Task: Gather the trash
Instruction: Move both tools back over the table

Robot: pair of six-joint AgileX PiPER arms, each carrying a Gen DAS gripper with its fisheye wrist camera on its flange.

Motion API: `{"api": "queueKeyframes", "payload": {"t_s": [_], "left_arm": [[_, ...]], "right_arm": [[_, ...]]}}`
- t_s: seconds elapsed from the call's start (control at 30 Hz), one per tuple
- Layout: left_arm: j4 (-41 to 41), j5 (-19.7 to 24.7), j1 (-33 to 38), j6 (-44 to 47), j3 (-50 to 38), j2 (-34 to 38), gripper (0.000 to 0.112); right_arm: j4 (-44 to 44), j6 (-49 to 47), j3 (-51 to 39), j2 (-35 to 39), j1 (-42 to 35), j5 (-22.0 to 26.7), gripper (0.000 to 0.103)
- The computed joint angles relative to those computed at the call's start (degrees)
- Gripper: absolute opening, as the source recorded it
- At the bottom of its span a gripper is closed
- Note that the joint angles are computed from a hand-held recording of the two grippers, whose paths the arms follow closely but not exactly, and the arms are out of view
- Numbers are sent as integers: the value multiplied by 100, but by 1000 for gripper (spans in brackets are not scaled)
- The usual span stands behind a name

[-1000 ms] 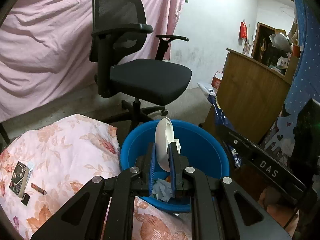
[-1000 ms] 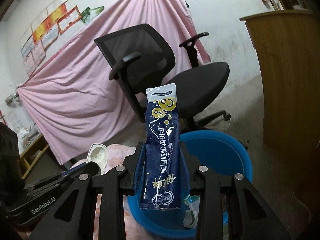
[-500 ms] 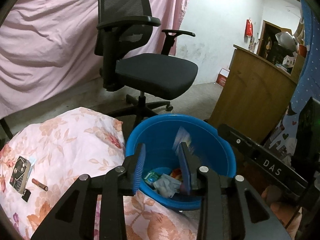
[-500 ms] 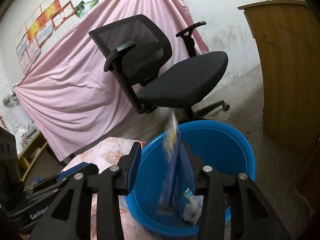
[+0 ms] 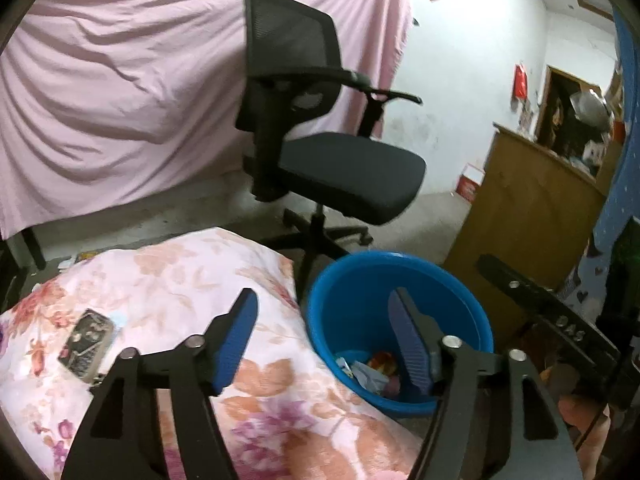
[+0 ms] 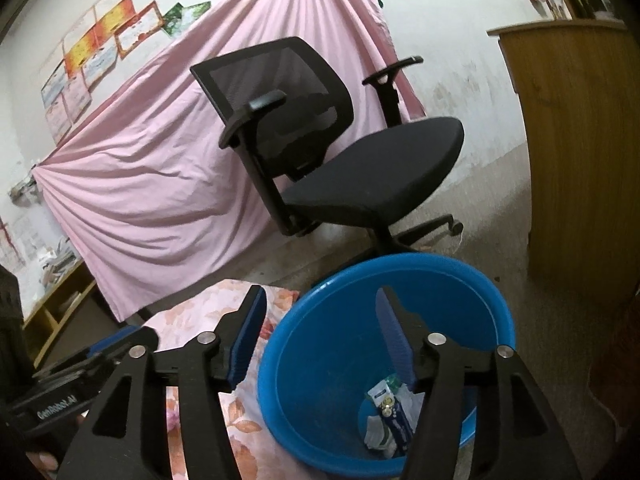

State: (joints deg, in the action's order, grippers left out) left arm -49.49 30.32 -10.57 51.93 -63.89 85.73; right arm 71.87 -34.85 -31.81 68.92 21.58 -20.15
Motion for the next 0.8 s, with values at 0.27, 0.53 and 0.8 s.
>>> {"api": "queueKeyframes", "payload": {"t_s": [0.27,0.53,0.8], "left_arm": [[-1535,-263,858,1289,481,-586,101],[-2901,-157,1761,2697,820,-950,101],[-4430,83,2624,4473,1332,-1284,101]], "right_arm": [[-232,96,-194,8,906,-1066,93],[-566,96,-608,428,1743,-1772,103],[-836,-161,-1006,984,2666,-2744,103]]}}
